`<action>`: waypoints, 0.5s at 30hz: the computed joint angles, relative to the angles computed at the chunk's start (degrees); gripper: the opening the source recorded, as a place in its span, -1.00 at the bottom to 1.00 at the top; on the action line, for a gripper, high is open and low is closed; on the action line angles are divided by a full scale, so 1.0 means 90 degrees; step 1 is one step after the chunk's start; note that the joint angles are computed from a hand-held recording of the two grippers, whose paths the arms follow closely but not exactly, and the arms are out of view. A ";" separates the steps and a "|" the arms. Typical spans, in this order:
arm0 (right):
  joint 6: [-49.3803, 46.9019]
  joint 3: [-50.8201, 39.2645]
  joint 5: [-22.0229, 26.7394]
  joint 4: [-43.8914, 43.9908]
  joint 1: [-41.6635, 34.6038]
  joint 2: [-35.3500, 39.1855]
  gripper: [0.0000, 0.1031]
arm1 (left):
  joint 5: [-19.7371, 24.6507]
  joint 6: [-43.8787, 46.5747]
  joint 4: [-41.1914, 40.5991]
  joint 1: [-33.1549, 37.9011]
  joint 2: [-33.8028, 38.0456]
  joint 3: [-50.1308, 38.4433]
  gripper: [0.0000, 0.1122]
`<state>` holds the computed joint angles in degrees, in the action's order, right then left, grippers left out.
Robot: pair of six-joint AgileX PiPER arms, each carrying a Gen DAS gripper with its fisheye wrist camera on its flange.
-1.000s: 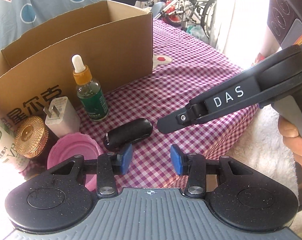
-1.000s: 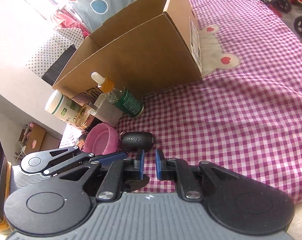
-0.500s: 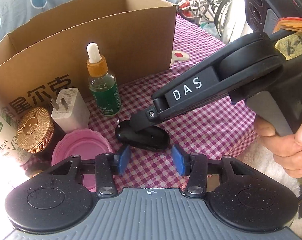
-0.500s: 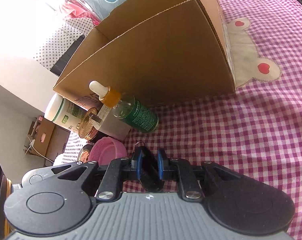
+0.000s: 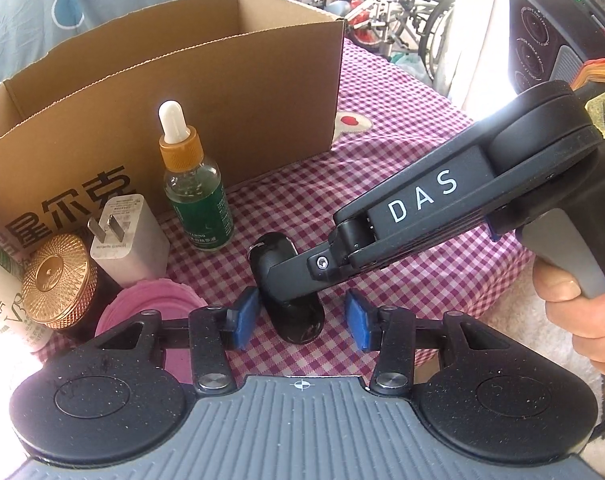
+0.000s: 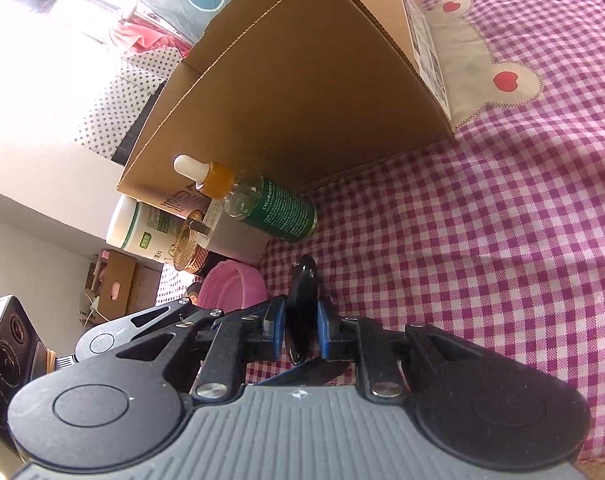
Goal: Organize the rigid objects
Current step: 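Lift the black oval case and carry it over the box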
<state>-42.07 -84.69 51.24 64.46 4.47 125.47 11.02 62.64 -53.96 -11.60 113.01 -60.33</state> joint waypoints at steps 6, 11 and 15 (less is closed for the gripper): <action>-0.0074 0.0112 -0.0286 0.0056 0.0101 -0.0038 -0.63 | -0.0113 0.0448 -0.0450 -0.0019 -0.0097 0.0145 -0.19; -0.0131 0.0280 -0.0487 0.0319 0.0158 -0.0081 -0.66 | -0.0050 0.0316 -0.0345 0.0045 -0.0108 0.0104 -0.23; -0.0353 0.0627 -0.0590 0.0542 0.0138 -0.0321 -0.67 | -0.0131 0.1203 -0.1129 0.0035 -0.0267 0.0295 -0.23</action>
